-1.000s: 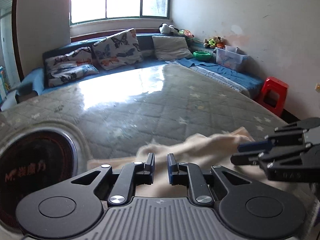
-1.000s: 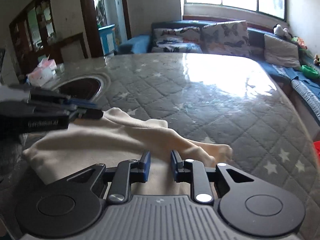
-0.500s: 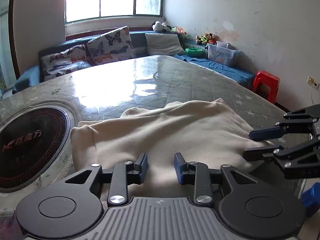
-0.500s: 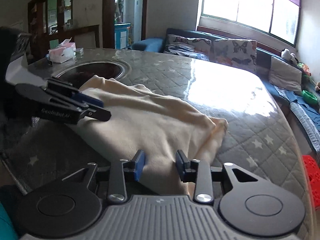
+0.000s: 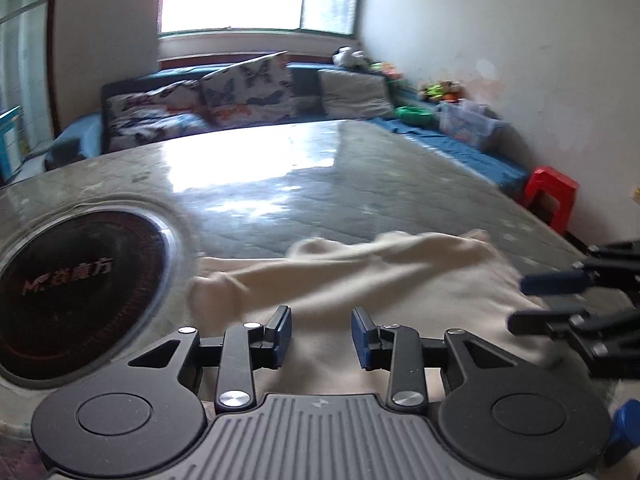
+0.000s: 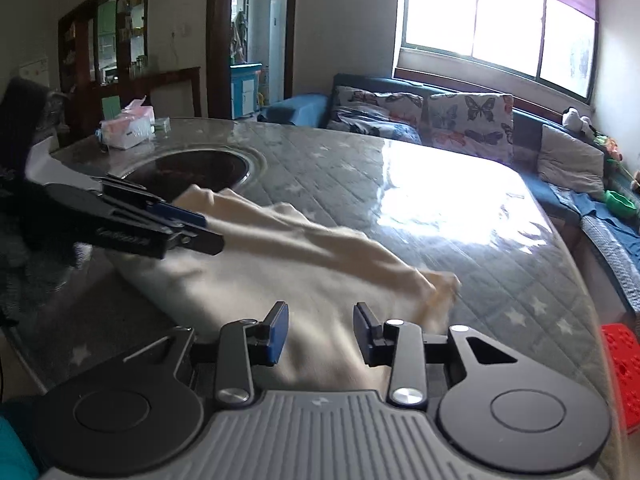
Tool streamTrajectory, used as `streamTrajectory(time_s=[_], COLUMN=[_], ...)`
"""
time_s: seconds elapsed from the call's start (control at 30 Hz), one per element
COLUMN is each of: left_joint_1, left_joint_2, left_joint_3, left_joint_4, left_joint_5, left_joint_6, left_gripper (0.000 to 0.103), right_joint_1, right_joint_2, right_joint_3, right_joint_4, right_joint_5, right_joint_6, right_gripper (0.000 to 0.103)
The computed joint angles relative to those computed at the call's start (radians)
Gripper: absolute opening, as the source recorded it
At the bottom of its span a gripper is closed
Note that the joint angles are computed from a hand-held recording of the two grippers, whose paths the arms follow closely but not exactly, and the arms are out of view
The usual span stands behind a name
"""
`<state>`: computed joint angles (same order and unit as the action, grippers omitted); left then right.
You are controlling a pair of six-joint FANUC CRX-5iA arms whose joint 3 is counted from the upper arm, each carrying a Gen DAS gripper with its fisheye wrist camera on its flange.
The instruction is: Fold clothes
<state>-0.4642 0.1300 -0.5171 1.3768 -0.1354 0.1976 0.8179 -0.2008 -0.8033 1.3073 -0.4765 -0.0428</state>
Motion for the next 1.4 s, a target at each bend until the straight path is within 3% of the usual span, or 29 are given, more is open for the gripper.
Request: streamTrajectory(time_s=[0.07, 0.13, 0.27, 0.33, 0.4, 0.43, 0.53, 0.63, 0.73, 0.8, 1.0, 1.1, 1.27, 1.33, 1.4], left_joint_1=[0.054, 0.081, 0.088, 0.075, 0.062, 0.064, 0.101, 0.092, 0.086, 0.085, 0.118, 0.125, 0.143, 0.162, 0.166], left_joint_2=[0.017, 0.028, 0.028, 0.019, 0.010, 0.008, 0.009, -0.010, -0.028, -0.037, -0.059, -0.073, -0.088, -0.089, -0.095], left_joint_3=[0.032, 0.052, 0.056, 0.042, 0.032, 0.031, 0.058, 0.033, 0.013, 0.004, 0.009, -0.001, -0.021, -0.011, -0.026], left_joint_4=[-0.187, -0.269, -0.292, -0.233, -0.203, -0.220, -0.402, -0.338, -0.316, -0.312, -0.478, -0.507, -0.591, -0.684, -0.674], left_joint_5=[-0.026, -0.049, -0.057, -0.046, -0.026, -0.021, -0.042, -0.027, -0.011, -0.005, -0.015, -0.011, -0.013, -0.034, -0.030], left_joint_6=[0.170, 0.254, 0.281, 0.237, 0.215, 0.229, 0.394, 0.335, 0.309, 0.309, 0.459, 0.490, 0.543, 0.623, 0.614], left_gripper=[0.035, 0.036, 0.037, 0.044, 0.048, 0.049, 0.050, 0.058, 0.067, 0.073, 0.088, 0.092, 0.093, 0.093, 0.094], right_joint_1=[-0.022, -0.031, -0.030, -0.032, -0.034, -0.032, -0.026, -0.026, -0.019, -0.017, -0.010, -0.002, 0.029, 0.033, 0.040], right_joint_2=[0.025, 0.045, 0.066, 0.064, 0.058, 0.056, 0.062, 0.063, 0.064, 0.063, 0.058, 0.059, 0.078, 0.080, 0.080], right_joint_3=[0.015, 0.028, 0.034, 0.025, 0.015, 0.012, 0.009, 0.004, 0.005, 0.003, -0.003, -0.005, 0.009, 0.009, 0.011], right_joint_4=[0.013, -0.003, -0.015, 0.017, 0.062, 0.068, 0.077, 0.102, 0.105, 0.115, 0.136, 0.140, 0.067, 0.053, 0.048], right_joint_5=[0.032, 0.053, 0.064, 0.060, 0.050, 0.050, 0.041, 0.032, 0.013, 0.003, -0.012, -0.027, -0.065, -0.068, -0.082], right_joint_6=[-0.001, 0.007, 0.003, -0.036, -0.092, -0.103, -0.111, -0.136, -0.145, -0.158, -0.197, -0.211, -0.165, -0.154, -0.152], right_gripper=[0.037, 0.037, 0.042, 0.044, 0.053, 0.054, 0.056, 0.058, 0.076, 0.077, 0.088, 0.093, 0.100, 0.101, 0.103])
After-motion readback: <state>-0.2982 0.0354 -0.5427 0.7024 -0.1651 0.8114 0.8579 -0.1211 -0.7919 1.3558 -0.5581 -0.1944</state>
